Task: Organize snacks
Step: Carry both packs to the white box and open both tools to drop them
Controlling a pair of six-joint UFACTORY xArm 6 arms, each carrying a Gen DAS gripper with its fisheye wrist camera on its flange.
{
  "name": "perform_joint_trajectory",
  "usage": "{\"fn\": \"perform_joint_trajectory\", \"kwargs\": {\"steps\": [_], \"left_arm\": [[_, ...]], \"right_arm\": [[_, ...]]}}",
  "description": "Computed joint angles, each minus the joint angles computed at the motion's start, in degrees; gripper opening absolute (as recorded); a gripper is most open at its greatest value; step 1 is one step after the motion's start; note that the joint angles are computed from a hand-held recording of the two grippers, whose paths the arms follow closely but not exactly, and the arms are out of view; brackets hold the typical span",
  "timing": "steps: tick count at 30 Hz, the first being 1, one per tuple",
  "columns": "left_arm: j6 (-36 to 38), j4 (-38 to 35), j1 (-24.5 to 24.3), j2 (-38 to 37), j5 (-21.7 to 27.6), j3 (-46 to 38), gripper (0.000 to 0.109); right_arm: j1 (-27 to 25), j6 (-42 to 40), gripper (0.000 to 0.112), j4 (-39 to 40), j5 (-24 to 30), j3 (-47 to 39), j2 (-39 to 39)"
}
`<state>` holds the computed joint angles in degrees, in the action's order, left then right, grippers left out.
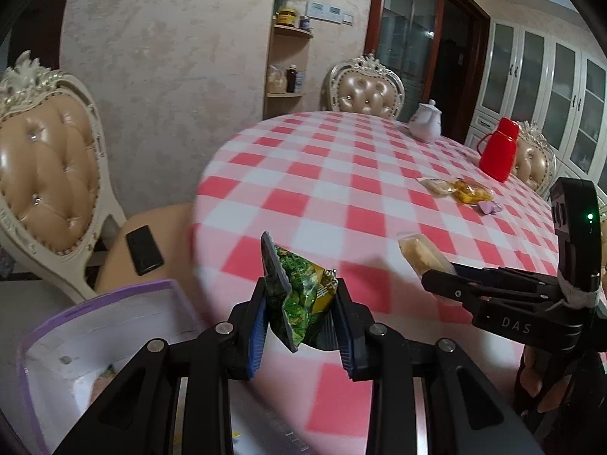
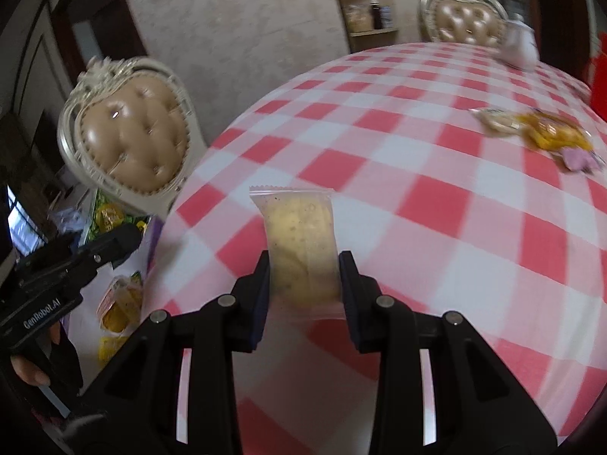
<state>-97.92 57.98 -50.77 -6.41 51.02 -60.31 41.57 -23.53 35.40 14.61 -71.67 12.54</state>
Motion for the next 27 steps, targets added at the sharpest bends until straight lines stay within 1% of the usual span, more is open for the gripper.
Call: {"fn": "perform_joint_trajectory", "kwargs": {"steps": [1, 5, 10, 14, 19, 25, 26, 27], "left_arm": [[-0.24, 0.0, -0.27, -1.11, 0.81, 1.16, 0.033], [-0.27, -1.49, -1.05, -5.16, 3.57, 5.55, 0.033], [-1.04, -2.93, -1.76, -10.33, 7.74, 10.29, 0.033], [-0.84, -4.07, -2.05, -13.76, 10.66, 13.11, 0.033], [0.64, -6.75, -2.34, -17.0, 12.89, 16.1, 0.033], [1.93, -10.23, -2.23, -19.48, 15.89, 18.71, 0.033], [1.85, -10.49, -2.2, -19.67, 16.18, 18.91, 0.033], [1.86, -10.75, -2.12, -20.15, 16.57, 19.3, 0.033]], "right_arm": [[0.48, -0.38, 0.038, 0.2, -0.02, -0.38, 0.3], [2.6, -6.48, 0.038, 4.95, 1.57, -2.18, 1.29], [5.65, -11.67, 0.038, 5.93, 1.95, -2.74, 1.7], [7.94, -16.07, 0.038, 8.94, 2.54, -3.52, 1.84], [10.51, -22.34, 0.038, 11.27, 3.7, -3.68, 1.79], [13.02, -32.44, 0.038, 15.27, 6.67, -2.6, 0.65], [13.45, -33.97, 0.038, 16.33, 6.77, -2.31, 0.34], [13.88, -37.26, 0.038, 18.63, 7.34, -1.81, -0.27]]}}
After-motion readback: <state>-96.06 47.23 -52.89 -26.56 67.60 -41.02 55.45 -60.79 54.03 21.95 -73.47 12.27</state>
